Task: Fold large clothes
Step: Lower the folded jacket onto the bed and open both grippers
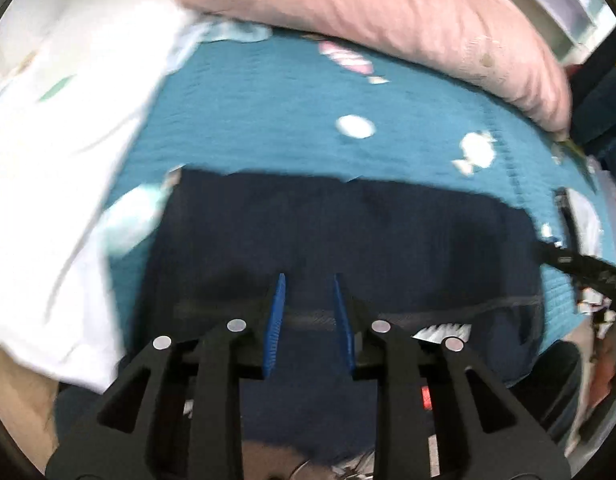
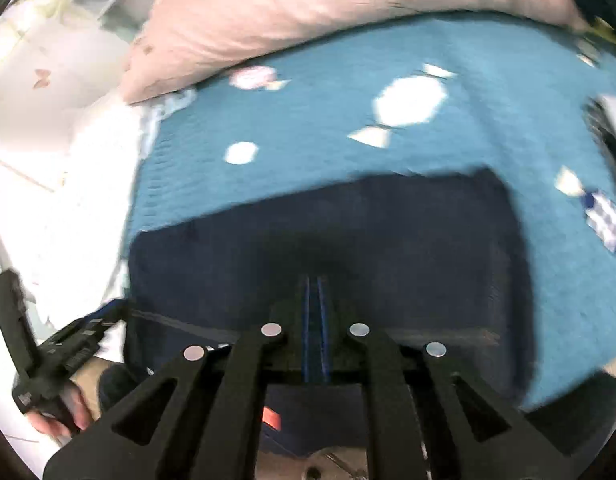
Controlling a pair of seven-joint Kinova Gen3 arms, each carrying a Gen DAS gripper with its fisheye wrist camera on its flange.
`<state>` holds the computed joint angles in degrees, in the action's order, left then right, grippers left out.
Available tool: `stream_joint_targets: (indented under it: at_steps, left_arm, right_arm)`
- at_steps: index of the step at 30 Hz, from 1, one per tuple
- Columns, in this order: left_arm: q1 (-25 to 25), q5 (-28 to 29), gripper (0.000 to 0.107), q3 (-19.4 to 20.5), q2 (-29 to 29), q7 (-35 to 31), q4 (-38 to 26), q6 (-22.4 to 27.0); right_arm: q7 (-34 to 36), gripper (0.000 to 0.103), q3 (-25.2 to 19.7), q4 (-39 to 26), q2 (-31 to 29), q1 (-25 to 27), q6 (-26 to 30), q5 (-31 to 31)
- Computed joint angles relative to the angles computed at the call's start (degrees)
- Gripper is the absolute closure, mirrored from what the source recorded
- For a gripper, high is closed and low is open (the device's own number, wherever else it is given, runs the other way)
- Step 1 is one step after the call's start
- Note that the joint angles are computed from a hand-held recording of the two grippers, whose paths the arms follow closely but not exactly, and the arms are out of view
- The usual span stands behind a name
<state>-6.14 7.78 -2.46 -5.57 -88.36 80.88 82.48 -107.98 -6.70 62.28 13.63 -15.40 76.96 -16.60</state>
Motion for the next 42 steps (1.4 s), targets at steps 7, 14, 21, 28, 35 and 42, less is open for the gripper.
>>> stream_joint_targets:
  at_steps: [7,14,21,28,35,42]
  left_arm:
    - [8.1,-1.7,0.083,-3.6,10.4,4.1,4.1,-8.5]
    - [5.0,-11.7,0.082,3.6,6.5,6.8,3.6,-6.9]
    - [-9.1,-3.2,0.082,2.5,6.8,1.8,9.0,-11.2]
    - [-3.9,-4.2,0.082,-5.0,4.9,0.3,5.8,-6.9]
    - [-0.4,-5.3,0.083,-8.3,6.6,2.0,7.1,-7.4]
    - [3.2,-11.2,0.06,-5.0,3.7,6.7,5.3,-2.7]
  right_arm:
    - [-2.1,0.103,-3.1,-7.6,13.7,-6.2,1.5,6.3]
    - [-4.1,0.103,-6.4,-11.3,13.4,-2.7,6.7,11.2]
    - [-2.9,0.103,-6.0,-2.9,12.7,6.8,3.3,5.0]
    - [-2.7,0.1,2.0,-7.1,9.3,-1.1,10.0,14.9]
    - [-3.2,0.103,1.9,-0.2,9.0,4.1,5.6,12.2]
    - [-2.7,0.096,-7.6,3.6,2.7,15.7,3.9,7.6]
